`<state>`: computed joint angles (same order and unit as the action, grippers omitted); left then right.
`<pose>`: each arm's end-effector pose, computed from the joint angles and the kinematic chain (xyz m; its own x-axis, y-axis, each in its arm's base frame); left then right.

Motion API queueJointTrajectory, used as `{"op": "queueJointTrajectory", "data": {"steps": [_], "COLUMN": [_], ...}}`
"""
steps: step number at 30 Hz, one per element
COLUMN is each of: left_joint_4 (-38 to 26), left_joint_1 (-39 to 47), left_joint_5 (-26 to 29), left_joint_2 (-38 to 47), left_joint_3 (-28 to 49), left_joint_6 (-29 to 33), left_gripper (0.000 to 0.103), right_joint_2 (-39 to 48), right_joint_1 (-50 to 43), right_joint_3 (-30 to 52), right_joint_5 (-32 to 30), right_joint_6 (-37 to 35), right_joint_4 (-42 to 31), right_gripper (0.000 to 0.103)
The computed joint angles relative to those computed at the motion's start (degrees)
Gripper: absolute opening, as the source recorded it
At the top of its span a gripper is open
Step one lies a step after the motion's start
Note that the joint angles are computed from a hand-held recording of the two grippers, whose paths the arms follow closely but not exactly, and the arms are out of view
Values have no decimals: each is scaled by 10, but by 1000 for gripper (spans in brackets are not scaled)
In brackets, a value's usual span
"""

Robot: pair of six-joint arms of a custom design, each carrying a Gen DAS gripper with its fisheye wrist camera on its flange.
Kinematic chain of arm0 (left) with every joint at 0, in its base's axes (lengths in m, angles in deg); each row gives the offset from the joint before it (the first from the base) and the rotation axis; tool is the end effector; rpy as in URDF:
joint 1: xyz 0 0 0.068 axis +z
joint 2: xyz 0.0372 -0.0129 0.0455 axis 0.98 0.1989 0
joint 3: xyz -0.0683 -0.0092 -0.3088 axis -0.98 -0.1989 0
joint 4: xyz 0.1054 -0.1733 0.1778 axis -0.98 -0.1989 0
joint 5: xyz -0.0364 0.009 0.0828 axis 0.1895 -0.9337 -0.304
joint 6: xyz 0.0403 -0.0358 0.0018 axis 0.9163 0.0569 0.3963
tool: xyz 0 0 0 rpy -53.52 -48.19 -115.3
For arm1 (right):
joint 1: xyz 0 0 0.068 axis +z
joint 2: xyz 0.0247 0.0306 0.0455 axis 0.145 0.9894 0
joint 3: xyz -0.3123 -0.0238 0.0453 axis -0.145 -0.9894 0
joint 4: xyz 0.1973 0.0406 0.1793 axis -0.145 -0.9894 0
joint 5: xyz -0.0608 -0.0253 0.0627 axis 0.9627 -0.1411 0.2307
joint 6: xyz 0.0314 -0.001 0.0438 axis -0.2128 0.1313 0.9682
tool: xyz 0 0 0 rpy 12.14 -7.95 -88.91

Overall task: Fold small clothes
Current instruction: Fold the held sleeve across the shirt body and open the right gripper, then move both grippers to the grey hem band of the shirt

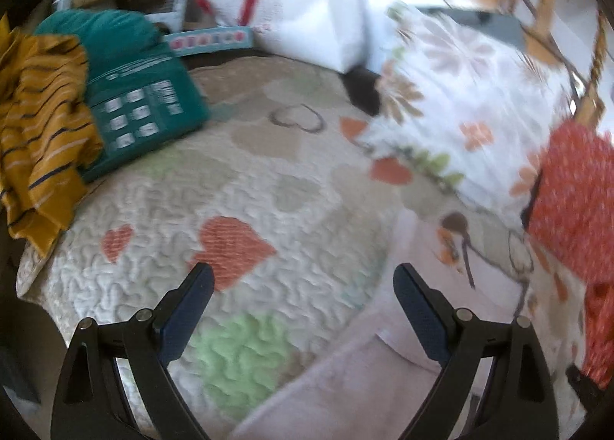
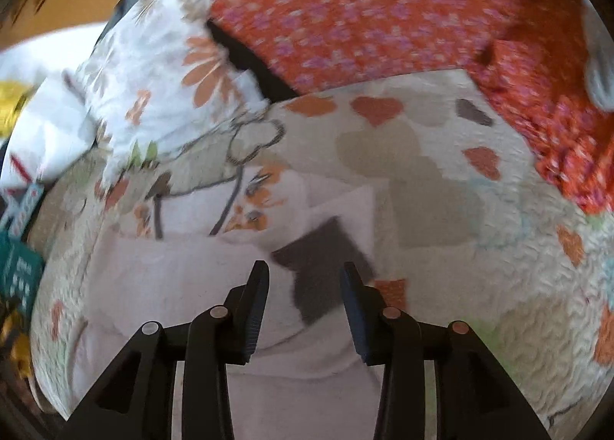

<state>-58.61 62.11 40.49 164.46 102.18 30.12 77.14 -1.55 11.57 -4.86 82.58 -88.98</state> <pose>0.2519 -0.0585 0.2463 -0.5142 -0.4991 -0.6974 -0.5031 0.8341 -0.2260 0.3026 -0.0461 0.2383 -0.7631 0.1942 -0.6164 0.1029 0.9781 0.1808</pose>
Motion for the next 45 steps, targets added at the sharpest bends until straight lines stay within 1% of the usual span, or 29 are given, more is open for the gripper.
{"op": "queueJointTrajectory", "data": {"steps": [1,2,3,5,6,7,8,11,14,17,18,20,21,22,23,24,26,27,29,31,33,35,36,38,39,42,45], "left_joint_4": [-1,-2,-3,-3,-3,-2,-1,-2,2,9,12,27,40,49,61,71,81,81,87,97,105,106,108,112,110,108,118], "left_joint_1": [-7,-13,-16,-22,-24,-25,-23,-11,3,18,24,41,54,62,73,80,71,66,61,58,57,59,62,64,65,76,114], "left_joint_5": [4,6,9,21,28,31,36,57,79,107,120,166,203,227,259,277,266,264,278,291,309,327,342,358,362,380,420], "left_joint_2": [15,26,35,49,53,55,56,60,62,62,61,58,58,59,62,63,52,46,33,17,0,-18,-26,-37,-45,-71,-85], "left_joint_3": [9,14,19,24,24,24,22,15,2,-18,-25,-47,-61,-69,-81,-90,-103,-106,-119,-136,-151,-164,-172,-182,-187,-208,-223], "left_joint_6": [6,8,11,24,32,35,39,53,67,82,84,88,89,88,86,83,85,88,93,95,100,107,110,113,115,111,101], "left_gripper": [94,94,94,94,94,94,94,94,94,94,94,94,93,91,87,87,85,85,84,83,78,69,67,66,66,66,66], "right_joint_2": [13,26,46,87,105,111,104,41,-14,-26,-25,-20,-20,-30,-34,-36,-44,-45,-33,-38,-66,-67,-64,-58,-43,-19,8], "right_joint_1": [6,9,12,8,2,-7,-21,-73,-131,-196,-221,-252,-267,-278,-281,-282,-276,-273,-274,-257,-235,-234,-239,-249,-260,-276,-285], "right_joint_3": [7,11,18,31,37,36,26,-20,-52,-73,-83,-98,-109,-124,-127,-127,-132,-131,-126,-140,-165,-169,-170,-173,-169,-166,-164], "right_joint_5": [-8,-14,-19,-18,-8,-3,-13,-44,-50,-73,-89,-123,-142,-157,-166,-178,-185,-200,-249,-263,-251,-272,-286,-305,-324,-359,-391], "right_joint_6": [-5,-10,-14,-21,-20,-19,-21,-42,-78,-125,-140,-153,-160,-164,-168,-174,-177,-186,-214,-222,-224,-243,-254,-272,-288,-303,-317], "right_joint_4": [-6,-9,-15,-36,-50,-56,-51,-38,-54,-82,-88,-96,-95,-87,-90,-100,-102,-114,-154,-162,-148,-170,-183,-200,-221,-251,-280], "right_gripper": [45,52,55,57,57,57,57,57,59,59,59,59,59,61,61,61,61,61,61,61,61,61,61,61,61,61,61]}}
